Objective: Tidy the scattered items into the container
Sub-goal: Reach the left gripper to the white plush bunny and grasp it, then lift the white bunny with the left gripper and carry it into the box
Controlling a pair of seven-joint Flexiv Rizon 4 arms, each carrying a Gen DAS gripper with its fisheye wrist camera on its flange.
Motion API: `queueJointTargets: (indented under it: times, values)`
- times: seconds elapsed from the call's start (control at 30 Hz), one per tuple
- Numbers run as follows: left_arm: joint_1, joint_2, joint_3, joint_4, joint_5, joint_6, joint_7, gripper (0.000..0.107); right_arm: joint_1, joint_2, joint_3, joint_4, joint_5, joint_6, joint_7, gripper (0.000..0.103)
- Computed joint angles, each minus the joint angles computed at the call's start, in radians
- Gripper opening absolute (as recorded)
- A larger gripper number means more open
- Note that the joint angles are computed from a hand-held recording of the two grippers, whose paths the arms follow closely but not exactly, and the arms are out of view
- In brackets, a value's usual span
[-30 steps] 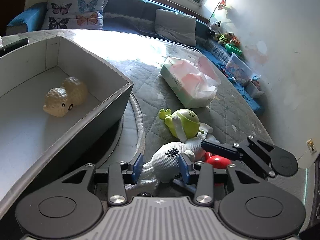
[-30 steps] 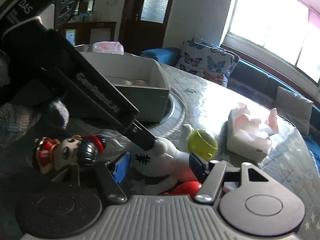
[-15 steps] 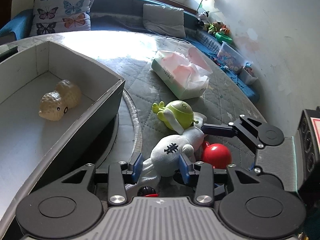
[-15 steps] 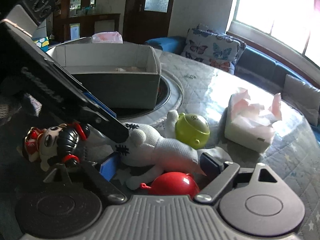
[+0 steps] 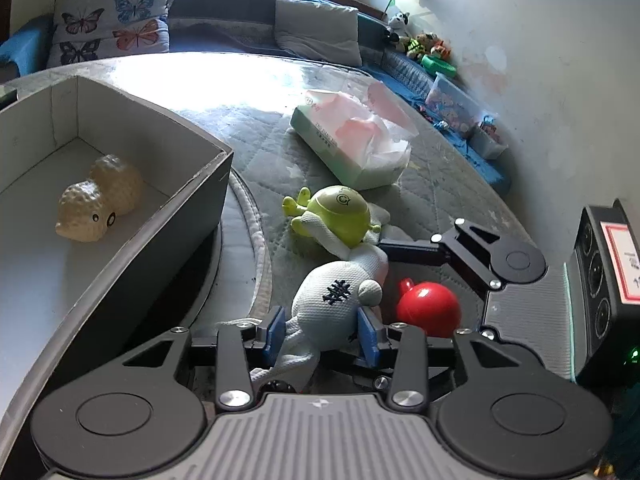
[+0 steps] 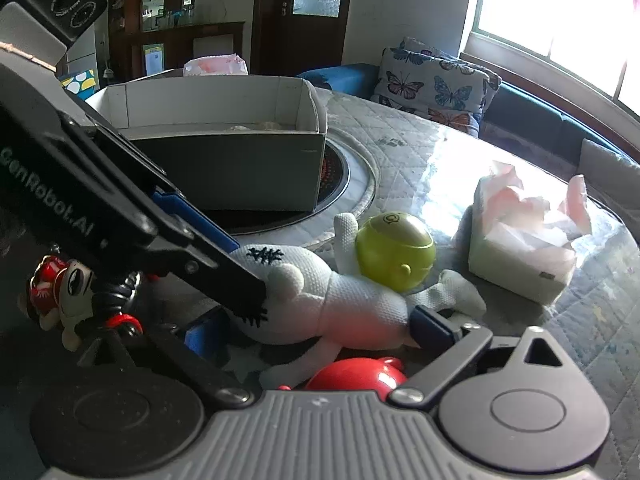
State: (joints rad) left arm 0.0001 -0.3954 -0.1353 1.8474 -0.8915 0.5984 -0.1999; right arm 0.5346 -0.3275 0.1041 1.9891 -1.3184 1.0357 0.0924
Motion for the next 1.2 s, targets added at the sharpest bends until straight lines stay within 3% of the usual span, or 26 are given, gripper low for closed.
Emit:
queueJointTargets:
  times: [0.33, 0.67, 0.93, 1.2]
  values:
    - [0.016, 0.028, 0.0, 0.023, -0.078, -0.043, 0.064, 0.038, 0.008, 0.026, 0.011, 0.005, -0.035, -0.048, 0.032, 0.088]
    - [0.022, 0.098, 0.029, 0.049, -0.221, -0.052, 0.151, 0.038, 0.052, 0.031, 0.025, -0.078, -0.073, -0.175, -0.05, 0.088]
    - [0.047, 0.114, 0.057, 0.022, -0.309, -0.028, 0.182, 0.038, 0.076, -0.043, -0.008, -0.225, -0.128, -0.149, -0.138, 0.088]
    - [0.082, 0.069, 0.061, -0.041, -0.327, 0.026, 0.149, 0.038, 0.109, -0.177, -0.073, -0.414, -0.116, -0.045, -0.238, 0.088]
